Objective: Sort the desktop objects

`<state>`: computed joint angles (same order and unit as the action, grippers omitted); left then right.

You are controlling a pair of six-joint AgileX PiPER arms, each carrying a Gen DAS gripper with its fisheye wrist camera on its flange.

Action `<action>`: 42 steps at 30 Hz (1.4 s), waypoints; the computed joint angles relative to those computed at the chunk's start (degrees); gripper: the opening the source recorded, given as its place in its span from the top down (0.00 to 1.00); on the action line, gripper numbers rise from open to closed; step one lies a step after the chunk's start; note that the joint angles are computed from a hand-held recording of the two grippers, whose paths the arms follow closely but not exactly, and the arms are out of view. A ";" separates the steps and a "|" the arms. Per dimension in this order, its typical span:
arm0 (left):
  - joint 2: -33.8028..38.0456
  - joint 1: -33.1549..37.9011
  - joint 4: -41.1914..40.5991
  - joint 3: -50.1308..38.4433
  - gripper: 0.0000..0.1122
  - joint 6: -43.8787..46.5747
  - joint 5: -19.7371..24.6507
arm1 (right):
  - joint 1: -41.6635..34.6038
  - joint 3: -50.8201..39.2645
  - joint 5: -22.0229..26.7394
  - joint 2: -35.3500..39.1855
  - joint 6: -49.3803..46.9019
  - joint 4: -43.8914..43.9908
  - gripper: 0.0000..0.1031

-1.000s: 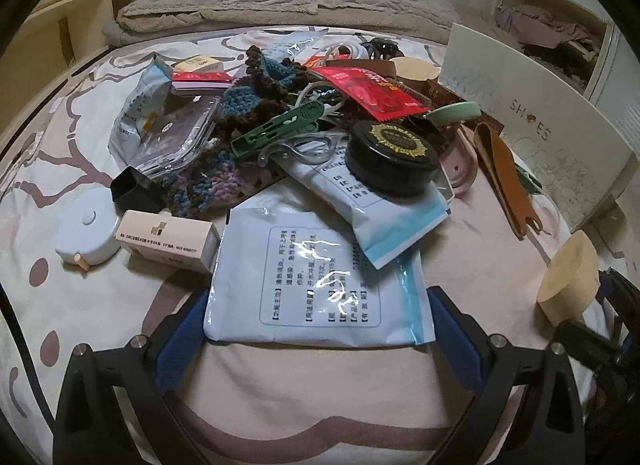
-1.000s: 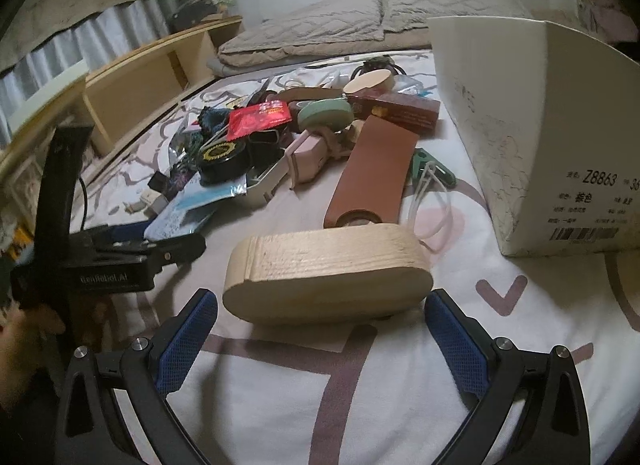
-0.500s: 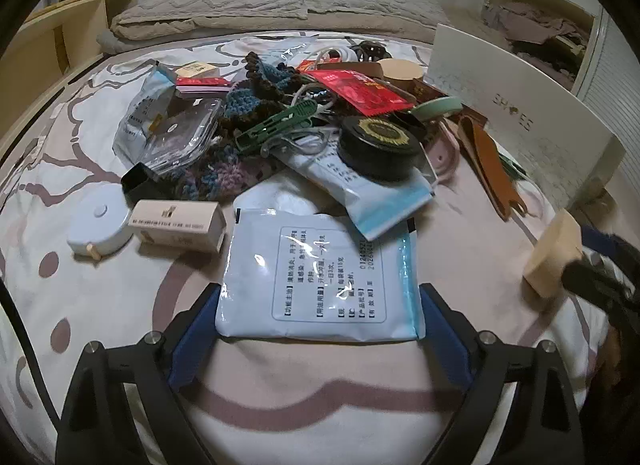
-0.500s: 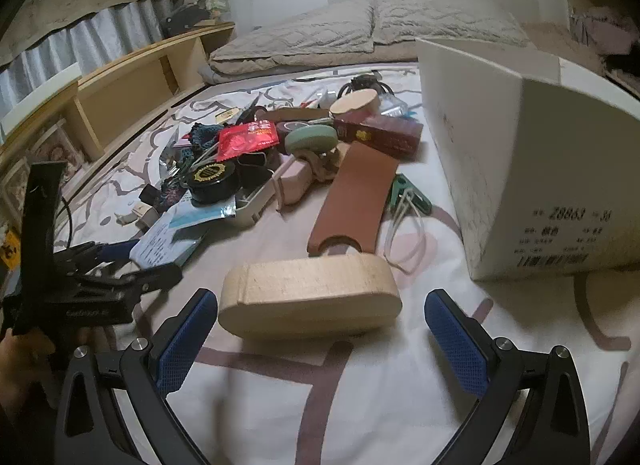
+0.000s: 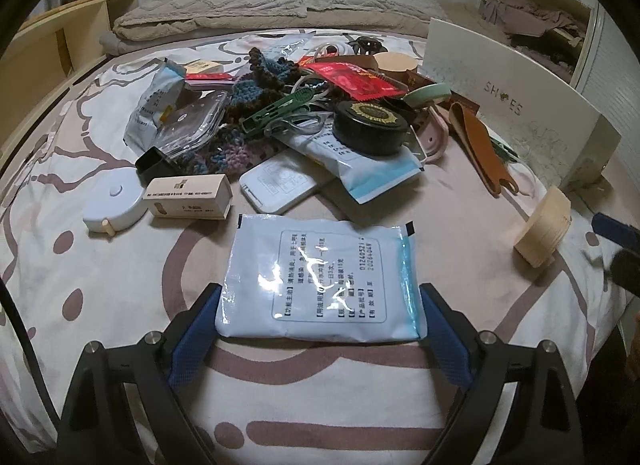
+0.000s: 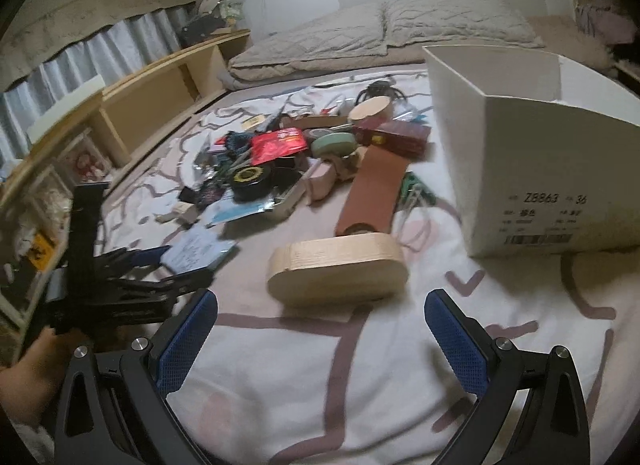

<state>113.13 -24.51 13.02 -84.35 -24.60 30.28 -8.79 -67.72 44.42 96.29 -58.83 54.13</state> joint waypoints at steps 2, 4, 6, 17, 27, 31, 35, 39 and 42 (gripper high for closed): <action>-0.06 0.25 -0.97 0.15 0.14 0.61 -0.42 | 0.32 -0.62 0.97 0.43 -0.93 0.82 0.00; -0.32 0.55 -2.35 0.48 0.12 1.52 -0.97 | 0.98 -1.26 1.51 1.05 -1.22 1.23 0.00; -0.68 0.83 -3.80 0.93 0.11 2.41 -1.49 | 1.66 -1.95 1.99 1.83 -1.04 1.42 0.00; -2.97 0.57 1.38 3.48 0.09 -3.38 -4.51 | 4.13 -6.78 1.82 6.99 1.66 1.75 0.00; -3.03 0.32 5.47 3.77 0.09 -6.32 -5.71 | 4.65 -9.33 1.55 9.23 2.73 1.69 0.00; -3.38 -0.46 12.24 4.46 0.09 -11.98 -7.46 | 4.84 -8.26 -1.30 7.80 1.52 0.86 0.00; -2.04 -0.87 10.22 2.75 0.09 -8.68 -6.34 | 5.42 -6.81 -5.78 6.96 -0.67 -0.42 0.00; -0.81 -1.53 11.29 1.54 0.09 -8.35 -4.66 | 5.09 -9.07 -4.53 8.88 1.37 -2.78 0.00; -0.15 -1.51 10.12 0.72 0.09 -7.03 -3.72 | 5.77 -10.67 -4.26 10.11 2.89 -6.04 0.00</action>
<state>112.98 -26.02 23.14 -83.63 -31.63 26.57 -3.02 -78.38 40.16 106.40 -55.94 48.09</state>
